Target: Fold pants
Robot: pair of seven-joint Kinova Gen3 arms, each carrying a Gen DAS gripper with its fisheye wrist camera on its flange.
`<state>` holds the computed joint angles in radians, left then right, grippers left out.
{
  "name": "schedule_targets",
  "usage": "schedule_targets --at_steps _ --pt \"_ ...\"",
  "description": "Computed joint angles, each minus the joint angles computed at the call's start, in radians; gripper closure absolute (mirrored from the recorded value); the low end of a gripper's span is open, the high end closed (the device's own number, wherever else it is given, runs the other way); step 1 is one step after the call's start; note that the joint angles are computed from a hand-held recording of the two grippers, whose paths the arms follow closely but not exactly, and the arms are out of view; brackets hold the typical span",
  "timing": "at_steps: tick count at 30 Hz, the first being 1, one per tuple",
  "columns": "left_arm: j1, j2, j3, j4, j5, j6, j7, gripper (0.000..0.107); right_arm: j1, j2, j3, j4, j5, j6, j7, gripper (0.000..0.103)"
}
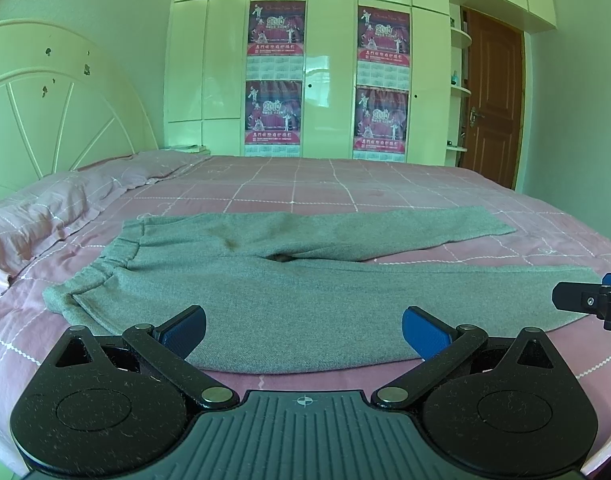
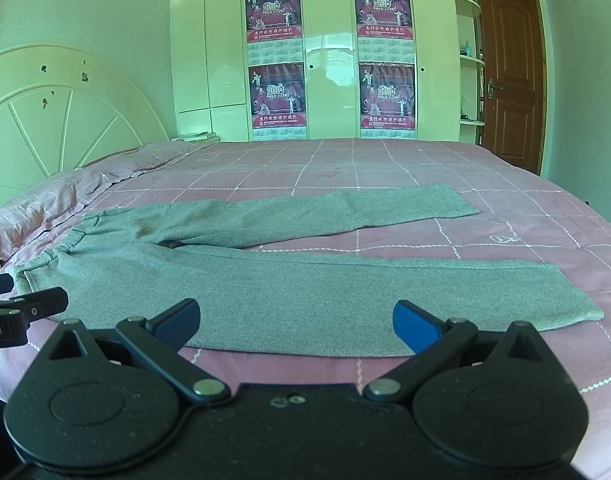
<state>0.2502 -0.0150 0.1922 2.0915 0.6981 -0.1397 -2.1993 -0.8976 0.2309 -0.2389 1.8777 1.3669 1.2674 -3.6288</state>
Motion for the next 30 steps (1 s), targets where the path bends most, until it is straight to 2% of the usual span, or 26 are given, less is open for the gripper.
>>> schedule_targets --at_steps 30 --pt "-0.007 -0.005 0.005 -0.007 0.061 0.01 -0.074 0.004 0.0 0.003 0.001 0.001 0.001 0.0 -0.005 0.006"
